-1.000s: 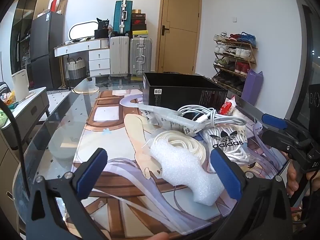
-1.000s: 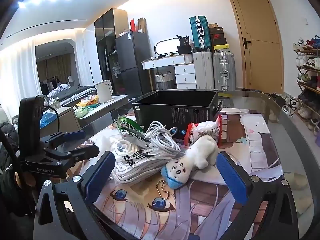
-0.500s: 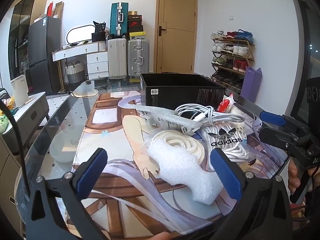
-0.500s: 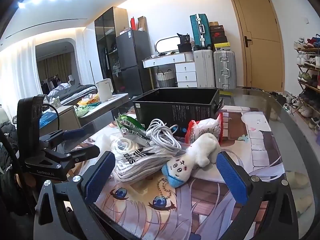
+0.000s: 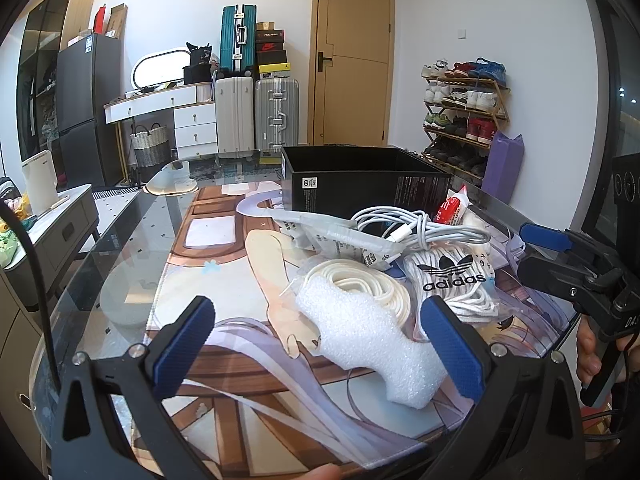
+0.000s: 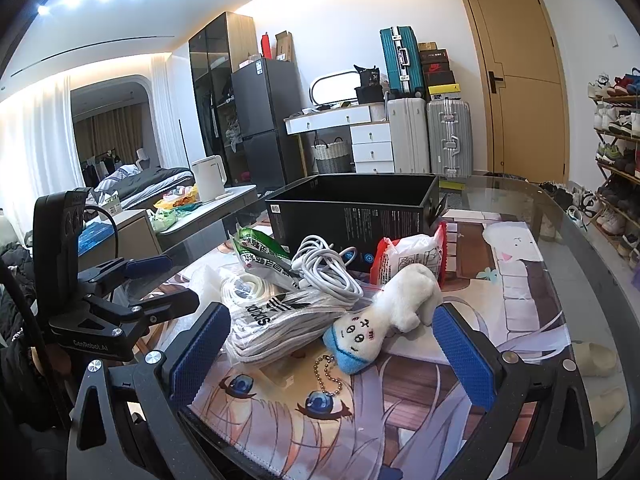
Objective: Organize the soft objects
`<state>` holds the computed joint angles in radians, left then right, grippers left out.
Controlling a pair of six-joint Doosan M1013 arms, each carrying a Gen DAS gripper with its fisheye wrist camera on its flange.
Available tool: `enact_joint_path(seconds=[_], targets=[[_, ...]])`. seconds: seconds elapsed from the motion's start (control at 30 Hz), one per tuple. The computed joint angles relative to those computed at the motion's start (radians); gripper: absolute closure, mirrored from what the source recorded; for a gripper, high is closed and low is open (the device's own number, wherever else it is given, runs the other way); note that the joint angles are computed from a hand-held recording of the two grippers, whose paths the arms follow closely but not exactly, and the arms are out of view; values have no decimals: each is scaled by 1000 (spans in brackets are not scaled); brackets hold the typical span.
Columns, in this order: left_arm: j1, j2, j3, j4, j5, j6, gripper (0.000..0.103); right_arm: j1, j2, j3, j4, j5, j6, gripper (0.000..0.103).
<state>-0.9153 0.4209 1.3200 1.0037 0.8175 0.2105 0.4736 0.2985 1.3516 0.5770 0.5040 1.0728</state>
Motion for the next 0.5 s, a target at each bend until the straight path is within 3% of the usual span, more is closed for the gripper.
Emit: enact_joint_path(seconds=[0.5], targets=[[0,1,-1,-1,2,1,0,-2,-1,5,18,-7,-12,0]])
